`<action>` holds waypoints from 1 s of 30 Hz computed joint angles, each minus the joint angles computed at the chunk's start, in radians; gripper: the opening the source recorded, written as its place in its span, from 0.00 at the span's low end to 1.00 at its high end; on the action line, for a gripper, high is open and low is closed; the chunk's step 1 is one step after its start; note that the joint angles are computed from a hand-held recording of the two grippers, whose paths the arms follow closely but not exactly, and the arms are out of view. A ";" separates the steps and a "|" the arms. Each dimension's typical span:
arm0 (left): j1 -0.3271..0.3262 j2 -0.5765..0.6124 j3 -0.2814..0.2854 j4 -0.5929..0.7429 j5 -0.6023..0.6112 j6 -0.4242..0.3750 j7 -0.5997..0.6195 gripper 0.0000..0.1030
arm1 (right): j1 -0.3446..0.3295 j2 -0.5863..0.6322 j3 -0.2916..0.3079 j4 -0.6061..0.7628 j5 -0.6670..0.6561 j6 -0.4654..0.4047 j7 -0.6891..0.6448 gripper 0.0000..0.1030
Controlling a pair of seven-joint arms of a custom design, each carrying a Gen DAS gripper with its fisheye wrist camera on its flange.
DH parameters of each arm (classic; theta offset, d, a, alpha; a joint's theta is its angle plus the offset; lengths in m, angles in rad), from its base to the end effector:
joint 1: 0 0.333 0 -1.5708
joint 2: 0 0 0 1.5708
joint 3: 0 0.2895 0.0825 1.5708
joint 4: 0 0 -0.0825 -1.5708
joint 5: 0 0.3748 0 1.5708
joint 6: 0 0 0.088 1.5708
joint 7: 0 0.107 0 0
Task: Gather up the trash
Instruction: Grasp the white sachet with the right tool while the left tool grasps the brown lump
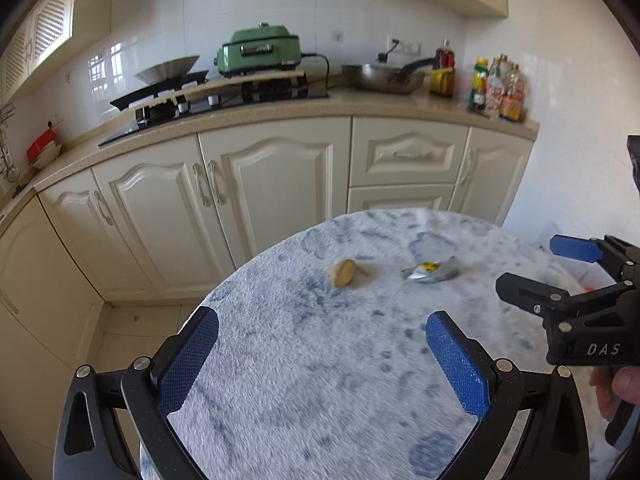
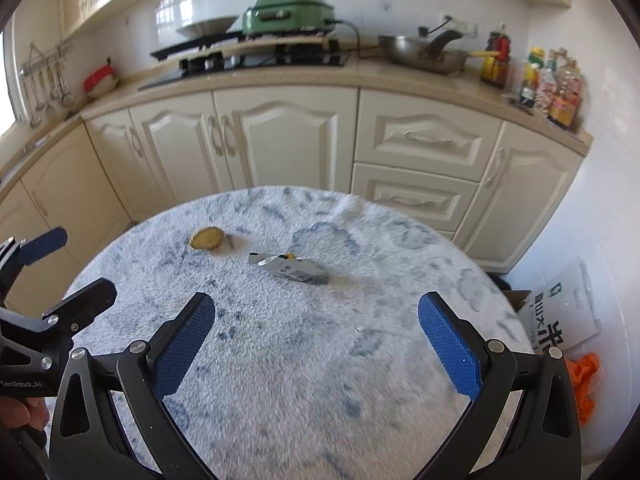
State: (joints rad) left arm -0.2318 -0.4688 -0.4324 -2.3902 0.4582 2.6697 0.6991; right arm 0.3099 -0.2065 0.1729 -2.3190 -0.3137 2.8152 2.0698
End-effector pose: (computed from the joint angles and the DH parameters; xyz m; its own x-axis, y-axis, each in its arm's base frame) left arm 0.3496 -0.3146 0.5322 -0.1596 -0.9872 0.0012 -0.6553 0.1050 -0.7481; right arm 0.4525 0.2581 0.4817 0.2601 -0.9653 -0.0231 -0.7261 -0.1798 -0.6636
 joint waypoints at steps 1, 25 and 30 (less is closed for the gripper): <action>0.007 0.030 0.012 0.012 0.003 0.014 0.018 0.99 | 0.011 0.031 -0.011 0.019 0.027 0.000 -0.031 1.00; -0.092 0.656 0.206 0.475 -0.137 0.100 0.407 0.26 | 0.064 0.343 -0.071 0.236 0.261 0.035 -0.390 0.30; -0.076 0.630 0.184 0.421 -0.269 0.147 0.467 0.14 | 0.047 0.307 -0.050 0.185 0.352 0.065 -0.428 0.21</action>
